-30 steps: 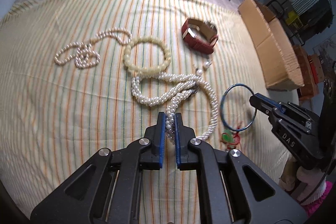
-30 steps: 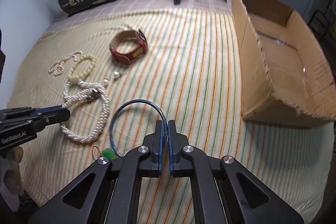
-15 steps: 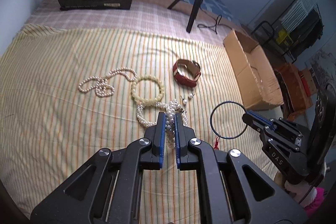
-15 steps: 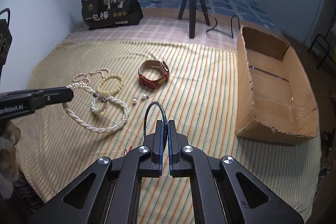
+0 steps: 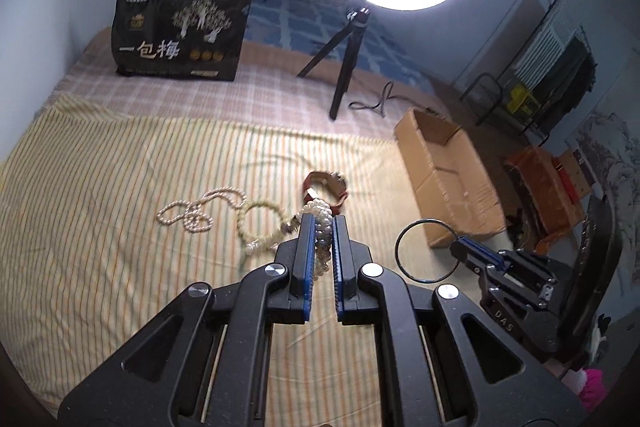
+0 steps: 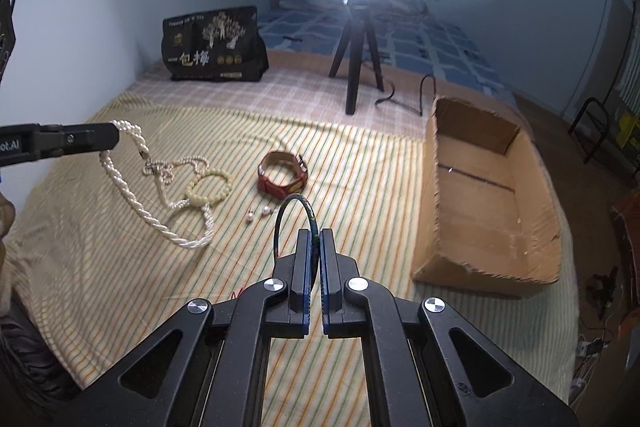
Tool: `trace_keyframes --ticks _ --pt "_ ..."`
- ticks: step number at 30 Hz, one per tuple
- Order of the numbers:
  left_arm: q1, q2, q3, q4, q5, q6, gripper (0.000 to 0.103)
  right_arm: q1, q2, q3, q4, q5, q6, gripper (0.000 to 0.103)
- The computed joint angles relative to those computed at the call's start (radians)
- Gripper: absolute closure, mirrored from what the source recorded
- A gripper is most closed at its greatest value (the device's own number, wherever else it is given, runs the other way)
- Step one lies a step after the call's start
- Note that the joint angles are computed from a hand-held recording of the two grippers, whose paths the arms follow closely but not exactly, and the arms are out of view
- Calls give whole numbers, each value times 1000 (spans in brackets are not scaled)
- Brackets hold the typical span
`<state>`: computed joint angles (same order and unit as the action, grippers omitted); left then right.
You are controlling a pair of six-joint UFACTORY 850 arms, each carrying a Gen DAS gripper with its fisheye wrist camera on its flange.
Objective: Organize jewelry
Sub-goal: 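Carry the blue bangle and pearl necklace in both tools over the cardboard box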
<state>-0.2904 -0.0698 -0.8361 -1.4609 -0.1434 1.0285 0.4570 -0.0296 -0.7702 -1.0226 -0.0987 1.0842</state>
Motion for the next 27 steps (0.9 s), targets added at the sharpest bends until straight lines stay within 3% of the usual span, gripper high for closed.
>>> trace_keyframes --ticks 8,17,27 --pt "-21 34 -20 -94 -8 99 97 -45 62 20 -208 -1 195 101" --pt "-78 30 -91 -94 -8 124 97 -132 127 32 -404 -5 387 101" --pt "-153 -52 -220 -98 -12 126 97 -260 143 19 -373 14 306 101"
